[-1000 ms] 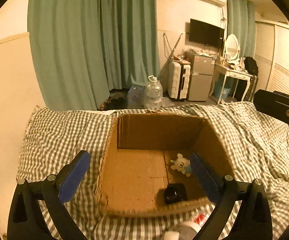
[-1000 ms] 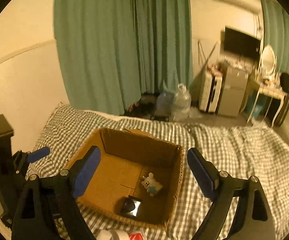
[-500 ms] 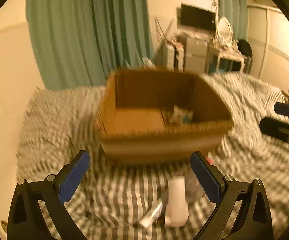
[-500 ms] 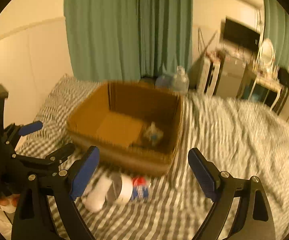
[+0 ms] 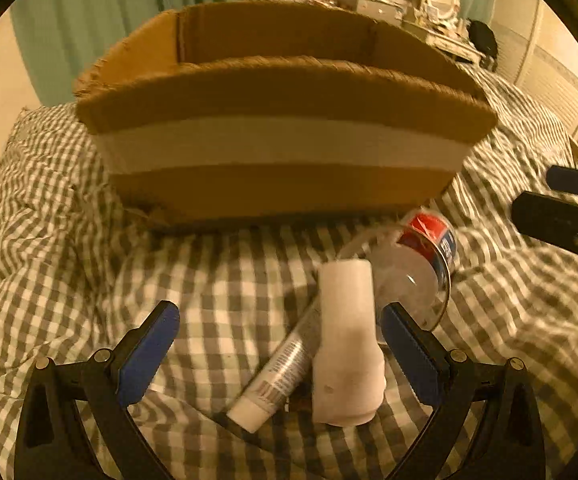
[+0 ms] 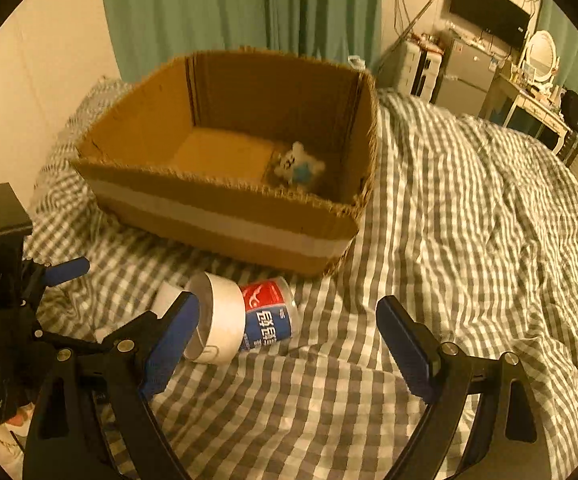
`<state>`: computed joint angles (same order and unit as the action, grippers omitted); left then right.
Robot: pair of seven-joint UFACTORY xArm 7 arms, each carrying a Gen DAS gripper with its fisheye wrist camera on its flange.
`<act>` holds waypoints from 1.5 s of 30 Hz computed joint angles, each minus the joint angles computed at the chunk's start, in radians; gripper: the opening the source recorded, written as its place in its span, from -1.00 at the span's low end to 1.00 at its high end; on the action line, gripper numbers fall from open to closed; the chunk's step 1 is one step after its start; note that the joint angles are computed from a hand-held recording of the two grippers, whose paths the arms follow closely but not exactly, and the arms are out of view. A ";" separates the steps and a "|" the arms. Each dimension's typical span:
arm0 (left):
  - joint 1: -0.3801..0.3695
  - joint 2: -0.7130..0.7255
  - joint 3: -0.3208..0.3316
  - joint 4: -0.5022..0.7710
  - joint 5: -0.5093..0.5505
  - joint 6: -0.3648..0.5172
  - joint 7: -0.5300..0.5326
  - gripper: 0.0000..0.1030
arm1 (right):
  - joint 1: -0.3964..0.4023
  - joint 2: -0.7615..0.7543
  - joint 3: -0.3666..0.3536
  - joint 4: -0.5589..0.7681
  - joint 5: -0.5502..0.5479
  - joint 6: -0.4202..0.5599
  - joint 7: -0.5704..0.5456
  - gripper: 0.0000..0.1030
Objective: Organize objects
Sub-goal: 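Lift both tools out of the box and lower the left toward the white cylinder, then grasp the white cylinder with the left tool while the right grasps the tape roll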
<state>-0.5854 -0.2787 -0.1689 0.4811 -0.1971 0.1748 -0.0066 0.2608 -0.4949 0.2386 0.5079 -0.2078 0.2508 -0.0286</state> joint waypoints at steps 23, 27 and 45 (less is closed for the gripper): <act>-0.106 -0.009 0.072 0.038 -0.377 0.111 0.294 -0.32 | 0.021 0.084 -0.001 0.028 -0.012 0.027 0.022 0.75; -0.056 -0.029 0.061 0.040 -0.379 0.116 0.272 -0.32 | 0.021 0.136 0.020 0.043 -0.029 0.039 0.031 0.75; -0.024 -0.009 0.048 0.015 -0.324 0.046 0.188 -0.32 | 0.028 0.164 0.045 0.023 -0.134 0.013 0.074 -0.71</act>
<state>-0.6098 -0.2877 -0.1211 0.4966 -0.5208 0.2206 0.1815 0.2885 -0.3307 0.2837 0.5308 -0.3416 0.2636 0.0459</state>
